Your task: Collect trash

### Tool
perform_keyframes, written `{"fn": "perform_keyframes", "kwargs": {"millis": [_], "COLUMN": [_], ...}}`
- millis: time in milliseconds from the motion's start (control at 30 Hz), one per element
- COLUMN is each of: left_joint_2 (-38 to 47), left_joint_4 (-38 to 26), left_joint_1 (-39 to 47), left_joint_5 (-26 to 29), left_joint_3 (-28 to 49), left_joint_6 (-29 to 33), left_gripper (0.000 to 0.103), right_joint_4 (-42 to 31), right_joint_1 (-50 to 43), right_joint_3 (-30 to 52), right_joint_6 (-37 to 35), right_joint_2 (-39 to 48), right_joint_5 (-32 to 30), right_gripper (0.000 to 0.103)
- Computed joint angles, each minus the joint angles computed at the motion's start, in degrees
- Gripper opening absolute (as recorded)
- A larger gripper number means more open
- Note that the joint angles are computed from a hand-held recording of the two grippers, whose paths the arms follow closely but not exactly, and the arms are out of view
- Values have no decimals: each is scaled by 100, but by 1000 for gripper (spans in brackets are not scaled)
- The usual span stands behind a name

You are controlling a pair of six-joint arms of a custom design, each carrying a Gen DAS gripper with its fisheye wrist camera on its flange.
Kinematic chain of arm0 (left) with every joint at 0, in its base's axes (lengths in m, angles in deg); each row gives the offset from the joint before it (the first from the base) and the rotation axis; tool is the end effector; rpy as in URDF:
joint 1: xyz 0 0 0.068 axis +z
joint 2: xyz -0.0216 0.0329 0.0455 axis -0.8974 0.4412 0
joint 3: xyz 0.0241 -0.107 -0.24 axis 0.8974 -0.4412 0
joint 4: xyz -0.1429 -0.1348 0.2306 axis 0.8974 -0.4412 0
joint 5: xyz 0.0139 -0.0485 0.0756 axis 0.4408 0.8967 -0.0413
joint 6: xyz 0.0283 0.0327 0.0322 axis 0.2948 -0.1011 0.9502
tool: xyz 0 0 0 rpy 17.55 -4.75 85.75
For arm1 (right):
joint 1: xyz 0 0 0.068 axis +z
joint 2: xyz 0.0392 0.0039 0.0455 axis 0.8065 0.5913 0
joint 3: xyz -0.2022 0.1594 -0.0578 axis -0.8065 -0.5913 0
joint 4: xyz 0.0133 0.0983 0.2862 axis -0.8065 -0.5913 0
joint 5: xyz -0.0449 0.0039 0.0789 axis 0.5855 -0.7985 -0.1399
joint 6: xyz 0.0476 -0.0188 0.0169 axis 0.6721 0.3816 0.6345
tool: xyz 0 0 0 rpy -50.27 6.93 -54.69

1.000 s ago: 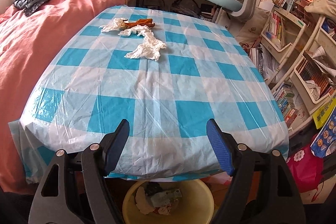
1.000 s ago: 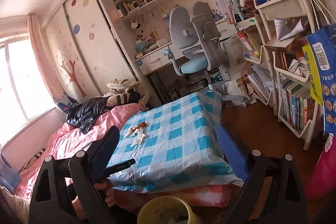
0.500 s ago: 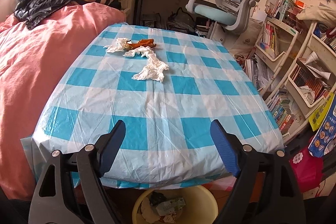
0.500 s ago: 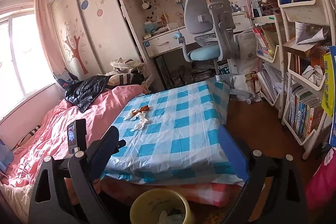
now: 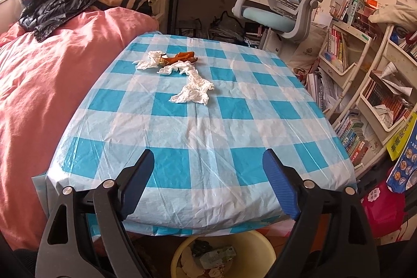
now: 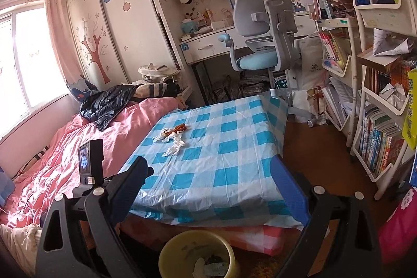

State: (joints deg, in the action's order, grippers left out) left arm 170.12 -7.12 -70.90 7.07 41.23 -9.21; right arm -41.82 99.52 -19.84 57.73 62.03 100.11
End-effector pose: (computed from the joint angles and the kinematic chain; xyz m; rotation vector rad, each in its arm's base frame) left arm 0.4234 -0.0678 0.2836 0.6230 2.2792 -0.4701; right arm 0.1576 0.1229 0.3522 0.5908 1.9265 0.1090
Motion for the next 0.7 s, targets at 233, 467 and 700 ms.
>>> {"fn": "perform_keyframes", "kwargs": {"millis": [233, 467, 700], "left_joint_2": [17, 94, -49], "left_joint_4": [-8, -62, 131], "left_joint_1": [-21, 14, -89], "left_joint_5": [-92, -178, -488], "left_joint_3": [-14, 52, -216], "left_joint_6": [27, -47, 52], "left_gripper": [82, 83, 83], "right_joint_4": [60, 176, 84], "right_joint_1": [90, -21, 167], "right_joint_3": [-27, -99, -65], "right_joint_6": [16, 31, 196], "right_joint_2": [-53, -150, -131], "right_joint_5": [149, 32, 249], "right_gripper": [91, 91, 91]}}
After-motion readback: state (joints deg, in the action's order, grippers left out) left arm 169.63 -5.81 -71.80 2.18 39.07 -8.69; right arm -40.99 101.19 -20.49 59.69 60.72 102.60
